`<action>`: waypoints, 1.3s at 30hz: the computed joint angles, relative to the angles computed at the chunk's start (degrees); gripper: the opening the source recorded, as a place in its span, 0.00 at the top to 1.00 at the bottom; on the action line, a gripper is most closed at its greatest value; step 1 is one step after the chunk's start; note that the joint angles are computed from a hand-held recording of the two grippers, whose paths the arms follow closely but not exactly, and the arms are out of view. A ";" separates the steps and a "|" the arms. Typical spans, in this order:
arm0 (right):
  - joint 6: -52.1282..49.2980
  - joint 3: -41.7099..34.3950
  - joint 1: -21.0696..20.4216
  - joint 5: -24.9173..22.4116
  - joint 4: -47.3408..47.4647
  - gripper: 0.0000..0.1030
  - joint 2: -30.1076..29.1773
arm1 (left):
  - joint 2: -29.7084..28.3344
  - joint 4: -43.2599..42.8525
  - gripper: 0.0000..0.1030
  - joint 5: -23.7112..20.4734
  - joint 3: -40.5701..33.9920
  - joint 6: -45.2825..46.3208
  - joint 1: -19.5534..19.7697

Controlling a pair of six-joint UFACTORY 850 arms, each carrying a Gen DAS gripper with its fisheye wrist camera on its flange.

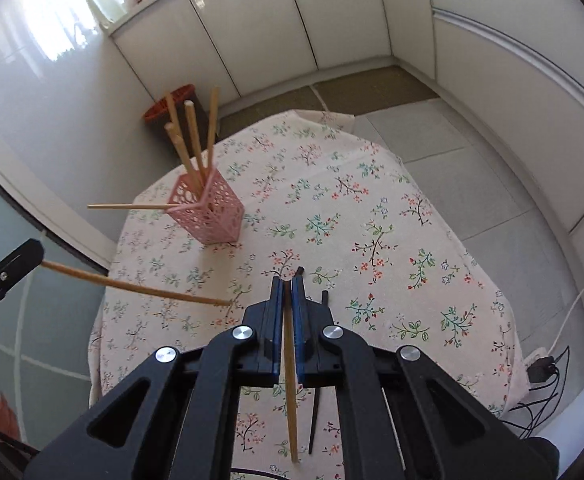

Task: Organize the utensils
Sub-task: 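Carry both chopsticks over the pink holder and open both tools to drop them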

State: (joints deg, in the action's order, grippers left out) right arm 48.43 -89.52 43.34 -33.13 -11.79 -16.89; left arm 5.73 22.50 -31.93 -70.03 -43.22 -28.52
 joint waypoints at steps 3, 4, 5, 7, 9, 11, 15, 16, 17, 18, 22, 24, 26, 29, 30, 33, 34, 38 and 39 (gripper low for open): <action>-1.92 -1.32 0.06 1.05 1.08 0.95 1.86 | 0.26 3.43 0.96 -0.58 -1.87 -2.71 -0.69; -2.41 -2.52 0.11 1.17 1.13 0.95 1.95 | 0.12 4.21 0.96 -0.98 -2.69 -3.04 -0.76; -2.93 -3.78 0.17 1.34 1.15 0.95 1.96 | -0.14 5.12 0.96 -1.61 -3.65 -3.36 -0.83; -5.26 -6.34 0.09 1.47 2.32 0.95 1.93 | -0.47 6.52 0.96 -2.51 -5.31 -3.78 -0.82; -6.94 -9.21 0.02 1.44 3.58 0.95 1.32 | -0.60 7.85 0.96 -2.77 -6.71 -4.52 -0.60; -7.09 -12.06 0.07 1.40 2.99 0.95 0.31 | -0.77 8.65 0.96 -2.66 -7.95 -5.13 -0.16; -6.78 -16.99 -0.07 1.16 1.34 0.95 -2.01 | -2.01 9.91 0.96 -2.98 -10.74 -5.88 0.83; -6.83 -18.21 -0.13 0.86 1.31 0.95 -2.62 | -2.72 10.59 0.96 -3.19 -11.79 -6.17 1.13; -6.98 -19.25 -0.26 0.67 1.44 0.95 -3.20 | -3.38 11.12 0.96 -3.32 -12.70 -6.42 1.38; -7.35 -20.29 -0.44 0.52 1.76 0.95 -3.86 | -4.14 11.55 0.96 -3.34 -13.69 -6.56 1.74; -7.81 -23.47 -0.87 0.36 1.83 0.95 -6.20 | -8.04 12.09 0.96 -3.48 -17.87 -6.71 3.55; -8.25 -24.68 -1.05 -0.07 2.19 0.95 -7.12 | -10.43 11.94 0.96 -3.61 -19.88 -6.68 4.63; -9.32 -26.14 -1.40 -0.65 3.35 0.95 -8.38 | -12.63 11.33 0.96 -3.57 -21.51 -6.49 5.70; -10.55 -28.24 -1.80 -1.22 4.74 0.95 -10.24 | -15.46 9.37 0.96 -3.13 -23.65 -5.68 7.51; -11.09 -28.84 -1.98 -1.33 5.45 0.95 -10.78 | -16.35 9.04 0.96 -3.23 -24.30 -5.63 7.98; -11.60 -30.16 -2.18 -1.16 5.80 0.95 -12.15 | -18.78 9.58 0.96 -2.94 -25.59 -6.30 9.04; -11.39 -30.71 -2.18 -1.19 5.52 0.95 -12.66 | -19.50 9.24 0.96 -2.75 -25.95 -6.15 9.44; -11.44 -32.90 -2.39 -1.39 6.29 0.95 -14.65 | -22.32 4.19 0.95 -2.43 -26.86 -1.90 11.07; -11.30 -33.40 -2.41 -1.46 6.24 0.95 -15.09 | -22.57 5.10 0.91 -3.40 -26.69 -2.40 10.87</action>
State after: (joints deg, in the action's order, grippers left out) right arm 37.14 -122.92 40.93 -34.59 -5.55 -31.98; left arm -16.84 27.60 -35.33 -96.72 -45.62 -17.65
